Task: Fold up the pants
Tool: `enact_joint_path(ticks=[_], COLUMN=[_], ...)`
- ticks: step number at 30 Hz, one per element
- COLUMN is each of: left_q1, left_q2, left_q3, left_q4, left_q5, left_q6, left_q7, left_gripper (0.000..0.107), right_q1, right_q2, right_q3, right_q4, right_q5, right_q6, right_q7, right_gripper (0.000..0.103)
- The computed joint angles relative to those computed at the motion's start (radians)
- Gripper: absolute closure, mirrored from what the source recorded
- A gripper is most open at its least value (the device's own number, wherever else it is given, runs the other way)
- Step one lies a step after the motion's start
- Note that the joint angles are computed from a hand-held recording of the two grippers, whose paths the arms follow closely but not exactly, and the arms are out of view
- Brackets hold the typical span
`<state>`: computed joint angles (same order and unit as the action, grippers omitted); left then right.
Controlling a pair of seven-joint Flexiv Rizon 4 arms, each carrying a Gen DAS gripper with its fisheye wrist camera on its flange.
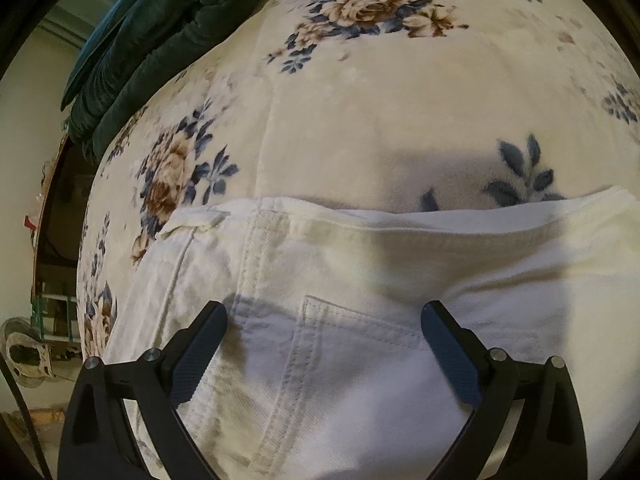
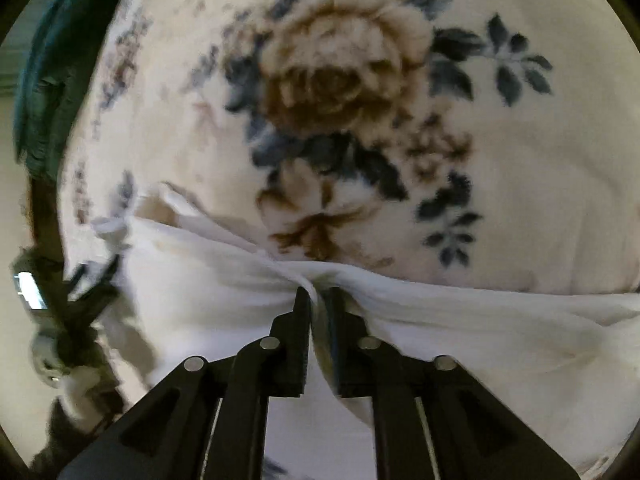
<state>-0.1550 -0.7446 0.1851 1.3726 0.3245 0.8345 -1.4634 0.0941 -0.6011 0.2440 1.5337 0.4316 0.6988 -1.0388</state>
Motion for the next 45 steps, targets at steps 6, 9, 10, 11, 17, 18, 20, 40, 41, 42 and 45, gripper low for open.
enact_joint_path(ticks=[6, 9, 10, 11, 17, 18, 20, 40, 41, 42, 45], left_q1=[0.0, -0.013, -0.018, -0.019, -0.026, -0.027, -0.029, 0.398, 0.405, 0.415, 0.416], left_q2=[0.003, 0.005, 0.007, 0.01, 0.024, 0.027, 0.032, 0.221, 0.213, 0.204, 0.19], left_q3=[0.004, 0.013, 0.016, 0.017, 0.018, 0.02, 0.02, -0.143, -0.154, -0.171, -0.195], left_q4=[0.01, 0.008, 0.01, 0.014, 0.031, 0.036, 0.041, 0.298, 0.301, 0.304, 0.3], left_q5=[-0.009, 0.006, 0.012, 0.017, 0.048, 0.054, 0.056, -0.732, -0.763, -0.799, -0.849], left_q6=[0.0, -0.005, -0.005, -0.003, 0.01, 0.014, 0.011, -0.191, -0.184, -0.184, -0.177], left_q7=[-0.032, -0.058, -0.068, -0.074, -0.084, -0.085, -0.092, -0.071, -0.065, -0.047, -0.017], left_gripper=[0.006, 0.007, 0.008, 0.008, 0.008, 0.008, 0.008, 0.01, 0.01, 0.01, 0.013], right_q1=[0.01, 0.081, 0.088, 0.072, 0.068, 0.072, 0.063, 0.299, 0.325, 0.327, 0.305], right_q2=[0.204, 0.183, 0.174, 0.163, 0.243, 0.271, 0.303, 0.32, 0.294, 0.265, 0.208], right_q3=[-0.062, -0.114, -0.129, -0.122, -0.145, -0.157, -0.186, 0.071, 0.069, 0.081, 0.151], right_q4=[0.185, 0.172, 0.18, 0.188, 0.363, 0.398, 0.43, 0.545, 0.553, 0.545, 0.536], right_q5=[-0.144, -0.349, -0.379, -0.35, -0.345, -0.427, -0.449, 0.226, 0.21, 0.215, 0.268], right_q6=[0.018, -0.183, -0.212, -0.207, 0.035, 0.044, 0.053, 0.606, 0.663, 0.7, 0.833], right_q7=[0.024, 0.119, 0.135, 0.132, 0.29, 0.382, 0.399, 0.61, 0.666, 0.685, 0.719], right_gripper=[0.033, 0.033, 0.033, 0.034, 0.095, 0.102, 0.102, 0.06, 0.06, 0.06, 0.06])
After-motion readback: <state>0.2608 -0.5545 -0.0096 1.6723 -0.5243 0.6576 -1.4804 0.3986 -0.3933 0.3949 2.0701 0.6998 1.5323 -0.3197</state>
